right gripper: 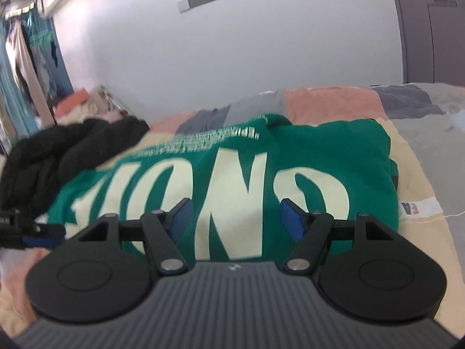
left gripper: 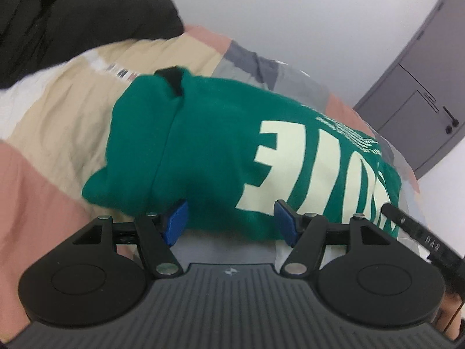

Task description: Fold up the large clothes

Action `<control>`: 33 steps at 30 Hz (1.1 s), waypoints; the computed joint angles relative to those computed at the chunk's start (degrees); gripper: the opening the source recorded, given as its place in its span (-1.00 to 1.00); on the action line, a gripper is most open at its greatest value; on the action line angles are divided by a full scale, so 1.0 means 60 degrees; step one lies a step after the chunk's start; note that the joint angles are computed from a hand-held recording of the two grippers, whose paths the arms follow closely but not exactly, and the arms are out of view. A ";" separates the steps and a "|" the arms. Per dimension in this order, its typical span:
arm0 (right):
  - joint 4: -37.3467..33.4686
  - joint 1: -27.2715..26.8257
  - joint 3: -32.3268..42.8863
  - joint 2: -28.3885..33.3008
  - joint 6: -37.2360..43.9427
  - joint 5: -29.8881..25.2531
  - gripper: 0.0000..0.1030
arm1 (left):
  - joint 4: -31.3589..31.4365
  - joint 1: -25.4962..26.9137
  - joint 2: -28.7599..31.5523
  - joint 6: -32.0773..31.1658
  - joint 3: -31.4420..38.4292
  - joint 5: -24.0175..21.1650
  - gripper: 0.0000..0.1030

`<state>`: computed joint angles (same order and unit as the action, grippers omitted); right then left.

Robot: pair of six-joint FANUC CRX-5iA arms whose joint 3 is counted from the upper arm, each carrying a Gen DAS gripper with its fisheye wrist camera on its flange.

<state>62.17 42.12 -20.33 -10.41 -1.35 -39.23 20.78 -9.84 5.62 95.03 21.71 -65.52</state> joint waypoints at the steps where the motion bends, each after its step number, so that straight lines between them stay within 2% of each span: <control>1: -0.0020 0.0055 0.0021 0.0039 0.0078 -0.0068 0.35 | 0.0079 0.0036 -0.0034 0.0117 -0.0117 0.0060 0.35; 7: -0.0646 0.0042 0.0292 0.0318 0.0610 -0.0223 0.34 | 0.0543 0.0230 0.0046 0.0905 -0.0544 0.0369 0.33; 10: -0.0824 -0.0012 0.0339 0.0403 0.0722 -0.0150 0.34 | 0.1015 0.0339 -0.0046 0.1250 -0.1096 0.0940 0.20; 14: -0.0485 -0.0080 0.0236 0.0416 0.0510 0.0056 0.37 | 0.1637 0.0372 -0.0140 0.1057 -0.1594 0.1690 -0.36; 17: -0.0199 -0.0128 0.0140 0.0383 0.0378 0.0236 0.37 | 0.1567 0.0313 -0.0201 0.0908 -0.1593 0.2031 -0.54; 23: -0.0113 -0.0354 0.0124 0.0528 0.0233 0.0543 0.33 | 0.1635 0.0211 0.0030 0.0943 -0.1557 0.2611 -0.57; 27: -0.0304 -0.0545 0.0321 0.0861 0.0408 0.0811 0.36 | 0.1473 0.0121 0.0508 0.0868 -0.1021 0.2533 -0.57; 30: 0.0238 -0.0717 0.0127 0.0902 -0.0180 0.1089 0.36 | 0.1724 0.0154 0.0602 0.0663 -0.1050 0.2613 -0.55; 33: 0.0402 -0.0611 0.0023 0.0781 -0.0462 0.0932 0.34 | 0.1643 0.0140 0.0462 0.0813 -0.1127 0.2607 -0.54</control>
<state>64.59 38.46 -20.19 -5.72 -4.13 -33.64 30.63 -9.00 8.40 99.91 14.94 -49.87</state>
